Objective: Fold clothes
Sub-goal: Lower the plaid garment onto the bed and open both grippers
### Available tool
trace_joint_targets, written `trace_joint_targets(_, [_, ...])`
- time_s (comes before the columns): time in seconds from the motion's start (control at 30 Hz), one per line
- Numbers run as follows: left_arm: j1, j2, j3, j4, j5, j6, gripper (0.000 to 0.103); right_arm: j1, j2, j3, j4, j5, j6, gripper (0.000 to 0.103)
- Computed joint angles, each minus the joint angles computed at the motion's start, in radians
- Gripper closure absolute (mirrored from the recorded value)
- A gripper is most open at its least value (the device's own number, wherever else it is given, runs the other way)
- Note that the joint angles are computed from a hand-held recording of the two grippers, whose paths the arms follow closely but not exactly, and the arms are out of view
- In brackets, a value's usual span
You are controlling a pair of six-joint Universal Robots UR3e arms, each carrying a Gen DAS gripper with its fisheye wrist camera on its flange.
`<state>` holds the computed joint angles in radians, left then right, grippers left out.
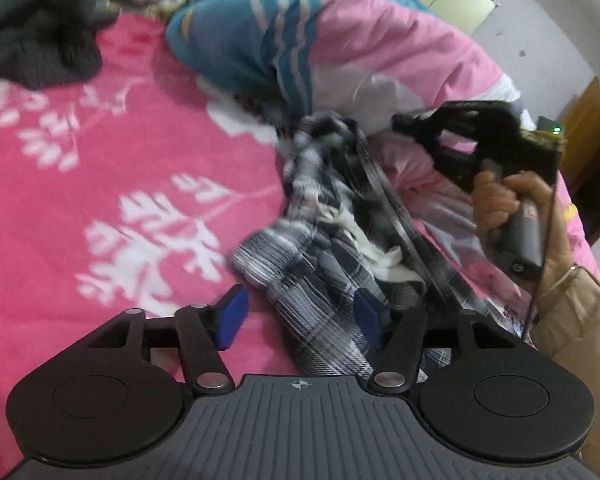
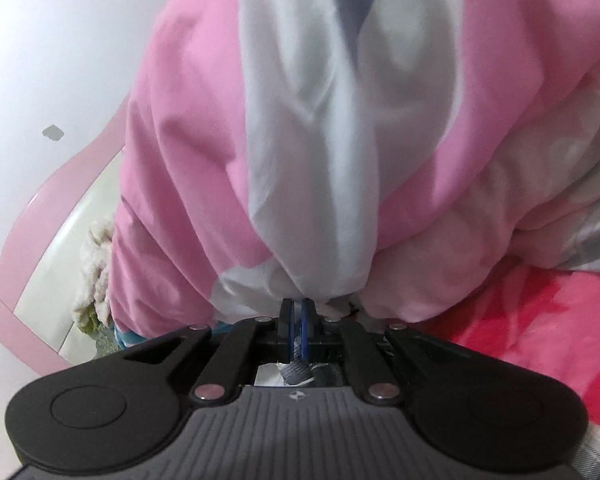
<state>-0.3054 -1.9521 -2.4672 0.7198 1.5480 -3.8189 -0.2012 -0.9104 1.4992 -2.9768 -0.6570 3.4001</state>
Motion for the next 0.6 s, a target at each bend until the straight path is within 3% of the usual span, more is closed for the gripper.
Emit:
trace_joint_targets(0.13, [-0.069,-0.054,0.091,-0.053,0.102,-0.028,0.045,-0.032,-0.058,0.062,0.098,0.001,-0.112,0.098])
trace_joint_targets(0.2, [-0.094,-0.062,0.119,-0.074,0.146,-0.039,0.046,-0.039,-0.118,0.098,0.165,-0.046,-0.261,0.097])
trace_joint_targets(0.27, [-0.102,-0.063,0.128,-0.079,0.168,-0.062,0.051,-0.046,-0.187,0.155,0.202,-0.089,-0.445,0.09])
trace_joint_targets(0.33, [-0.098,-0.065,0.127,-0.078,0.179,-0.094,0.059,-0.057,-0.256,0.226,0.211,-0.114,-0.634,0.056])
trace_joint_targets(0.4, [-0.09,-0.065,0.129,-0.084,0.18,-0.125,0.078,-0.051,-0.31,0.298,0.21,-0.137,-0.796,0.04])
trace_joint_targets(0.43, [-0.086,-0.068,0.131,-0.084,0.179,-0.138,0.082,-0.041,-0.315,0.313,0.201,-0.154,-0.849,0.037])
trace_joint_targets(0.5, [-0.086,-0.075,0.137,-0.083,0.186,-0.162,0.091,0.026,-0.263,0.258,0.171,-0.228,-0.835,0.036])
trace_joint_targets(0.57, [-0.118,-0.076,0.155,-0.1,0.245,-0.184,0.093,0.097,-0.176,0.156,0.157,-0.324,-0.788,0.037])
trace_joint_targets(0.6, [-0.141,-0.073,0.167,-0.114,0.29,-0.2,0.095,0.133,-0.115,0.079,0.163,-0.382,-0.748,0.052])
